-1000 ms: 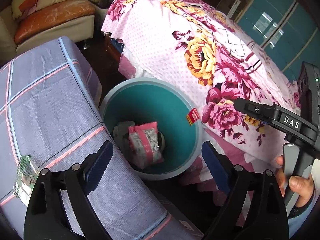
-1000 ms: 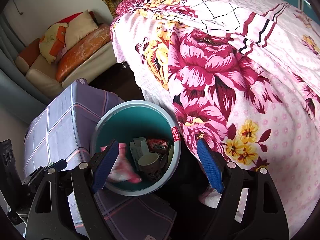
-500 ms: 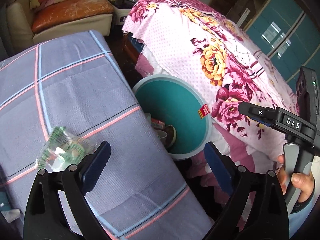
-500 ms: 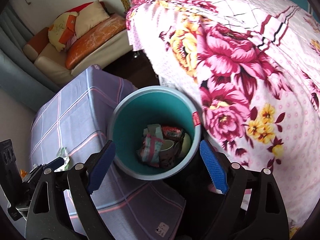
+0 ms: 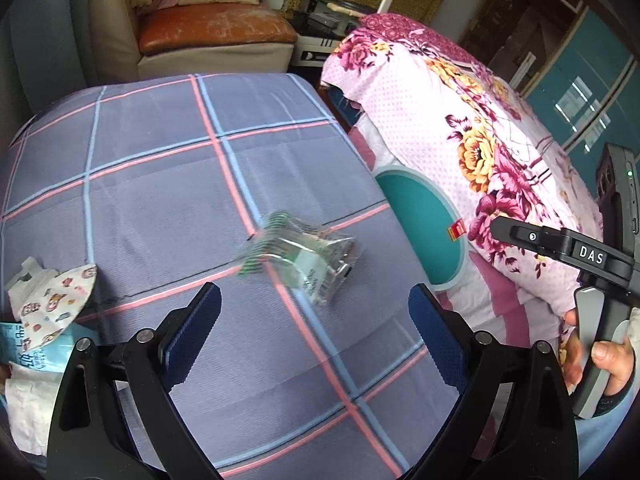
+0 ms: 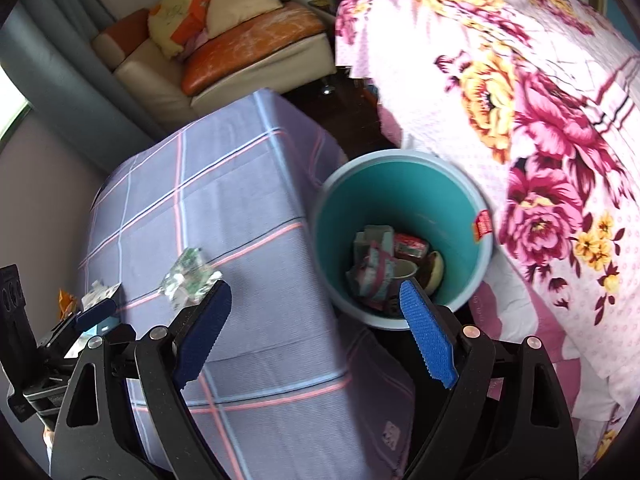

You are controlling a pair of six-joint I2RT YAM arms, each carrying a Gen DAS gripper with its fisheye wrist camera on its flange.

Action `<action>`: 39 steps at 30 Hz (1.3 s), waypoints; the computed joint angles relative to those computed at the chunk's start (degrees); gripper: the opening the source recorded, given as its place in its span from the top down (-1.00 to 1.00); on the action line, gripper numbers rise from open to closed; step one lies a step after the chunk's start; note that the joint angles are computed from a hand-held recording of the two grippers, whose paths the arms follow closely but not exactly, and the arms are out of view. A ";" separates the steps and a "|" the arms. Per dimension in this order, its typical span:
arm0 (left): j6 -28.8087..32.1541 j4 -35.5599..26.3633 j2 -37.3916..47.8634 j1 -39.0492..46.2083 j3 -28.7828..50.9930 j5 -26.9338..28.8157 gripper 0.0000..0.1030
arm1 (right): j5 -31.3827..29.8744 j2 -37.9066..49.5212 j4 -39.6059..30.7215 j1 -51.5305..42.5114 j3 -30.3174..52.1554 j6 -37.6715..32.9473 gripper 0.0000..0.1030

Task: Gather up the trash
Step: 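Grasp the clear green-printed packet with the right tool while the left tool grasps the white cartoon mask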

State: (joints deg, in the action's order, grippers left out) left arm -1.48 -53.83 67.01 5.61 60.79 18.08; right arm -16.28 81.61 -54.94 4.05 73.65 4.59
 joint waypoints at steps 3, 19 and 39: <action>4.57 -3.10 -1.46 6.53 0.36 2.21 -0.84 | 1.53 0.13 -0.25 4.69 0.77 2.47 -0.60; 26.96 -13.06 4.44 36.19 6.44 10.67 -0.85 | 3.16 14.48 4.09 21.34 5.32 11.24 -0.60; 29.75 -3.83 3.82 35.37 1.72 -2.00 -0.85 | -1.00 17.26 12.53 24.72 1.02 9.10 0.26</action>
